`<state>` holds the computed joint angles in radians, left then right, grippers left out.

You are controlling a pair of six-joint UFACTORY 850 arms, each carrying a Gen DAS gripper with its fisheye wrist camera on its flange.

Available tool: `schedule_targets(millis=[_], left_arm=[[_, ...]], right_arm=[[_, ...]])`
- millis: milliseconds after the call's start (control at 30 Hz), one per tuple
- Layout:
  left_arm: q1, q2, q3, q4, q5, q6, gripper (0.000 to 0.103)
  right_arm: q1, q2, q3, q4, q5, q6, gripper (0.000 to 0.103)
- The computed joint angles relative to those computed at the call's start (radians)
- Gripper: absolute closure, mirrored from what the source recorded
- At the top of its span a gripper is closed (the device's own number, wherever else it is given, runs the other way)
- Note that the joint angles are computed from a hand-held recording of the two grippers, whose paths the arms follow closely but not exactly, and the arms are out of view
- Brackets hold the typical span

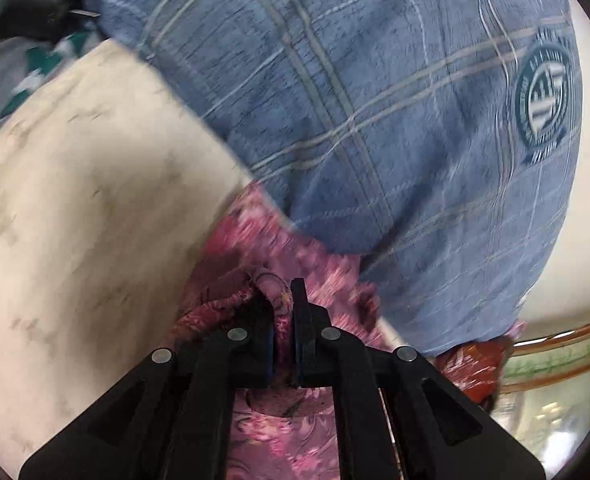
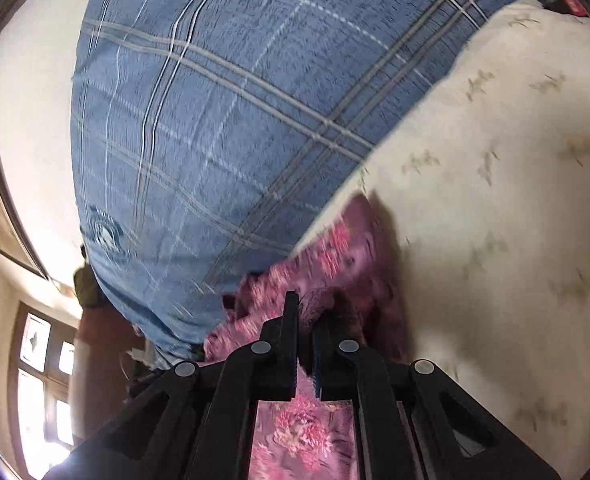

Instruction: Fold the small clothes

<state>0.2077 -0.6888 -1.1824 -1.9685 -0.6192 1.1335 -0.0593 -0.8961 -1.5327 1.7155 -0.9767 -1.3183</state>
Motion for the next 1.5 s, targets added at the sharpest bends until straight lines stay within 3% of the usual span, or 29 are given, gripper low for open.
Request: schedule_targets(millis=[67, 167, 267, 300, 333, 367, 400, 433, 500, 533, 600, 700, 833, 900, 967, 1033, 1133, 1200, 1267, 1400, 1500], left_arm=[[0.011, -0.049, -0.076, 0.093, 0.006, -0.121, 0.096], [0.036, -0.104, -0.134, 0.206, -0.063, -0.292, 0.095], [0.049, -0.076, -0.093, 0.17, -0.081, -0.221, 0.09], [0.052, -0.04, -0.05, 0.109, -0.046, -0.165, 0.074], [0.057, -0.01, -0.009, 0.018, -0.017, -0.102, 0.049], [0.066, 0.01, 0.019, -0.06, -0.008, -0.053, 0.039], [0.08, 0.033, 0.049, -0.103, -0.012, -0.045, 0.034], [0.085, 0.043, 0.063, -0.104, -0.029, -0.043, 0.034], [0.071, 0.068, 0.072, -0.01, -0.025, -0.009, 0.034], [0.046, 0.09, 0.078, 0.045, 0.026, 0.028, 0.034], [-0.004, 0.112, 0.081, 0.157, 0.1, 0.09, 0.032], [-0.062, 0.114, 0.081, 0.273, 0.142, 0.127, 0.032], [-0.078, 0.046, 0.014, 0.288, 0.062, 0.066, 0.032], [-0.086, -0.01, -0.068, 0.333, 0.067, -0.058, 0.033], [-0.087, -0.042, -0.135, 0.388, 0.136, -0.157, 0.04], [-0.083, -0.065, -0.186, 0.369, 0.212, -0.228, 0.051], [-0.032, -0.074, -0.179, 0.162, 0.152, -0.204, 0.051], [-0.016, -0.041, -0.142, 0.093, 0.198, -0.138, 0.051], [0.0, -0.014, -0.1, 0.056, 0.183, -0.07, 0.047], [0.003, 0.002, -0.049, 0.25, 0.176, -0.142, 0.038], [-0.016, -0.026, -0.055, 0.385, 0.146, -0.211, 0.036]], right_arm=[[-0.001, -0.038, -0.054, 0.027, -0.02, 0.069, 0.096], [0.002, -0.085, -0.117, 0.043, 0.03, 0.206, 0.096], [-0.009, -0.102, -0.123, 0.067, -0.021, 0.258, 0.096], [-0.011, -0.099, -0.119, 0.068, -0.023, 0.247, 0.096], [-0.015, -0.088, -0.101, 0.088, -0.026, 0.229, 0.096], [-0.019, -0.084, -0.088, 0.118, -0.043, 0.226, 0.093], [-0.024, -0.082, -0.073, 0.156, -0.06, 0.224, 0.082], [-0.031, -0.062, -0.031, 0.228, -0.063, 0.212, 0.067], [-0.047, -0.054, -0.003, 0.293, -0.123, 0.188, 0.056], [-0.051, -0.047, -0.004, 0.272, -0.12, 0.183, 0.056], [-0.044, -0.005, -0.009, 0.116, -0.013, 0.144, 0.056], [-0.02, 0.04, -0.011, -0.105, 0.086, 0.075, 0.056], [0.001, -0.025, -0.105, -0.271, -0.042, 0.194, 0.056], [0.03, -0.078, -0.201, -0.402, -0.042, 0.336, 0.056], [0.052, -0.085, -0.229, -0.366, 0.022, 0.318, 0.056], [0.046, -0.083, -0.22, -0.18, 0.036, 0.206, 0.056], [0.037, -0.069, -0.189, 0.044, 0.099, 0.088, 0.056], [0.025, -0.064, -0.187, 0.036, 0.109, 0.08, 0.056], [0.014, -0.036, -0.15, 0.022, 0.146, 0.039, 0.055], [-0.015, 0.0, -0.098, -0.107, 0.257, 0.047, 0.051], [-0.018, -0.02, -0.104, -0.18, 0.252, 0.122, 0.051]])
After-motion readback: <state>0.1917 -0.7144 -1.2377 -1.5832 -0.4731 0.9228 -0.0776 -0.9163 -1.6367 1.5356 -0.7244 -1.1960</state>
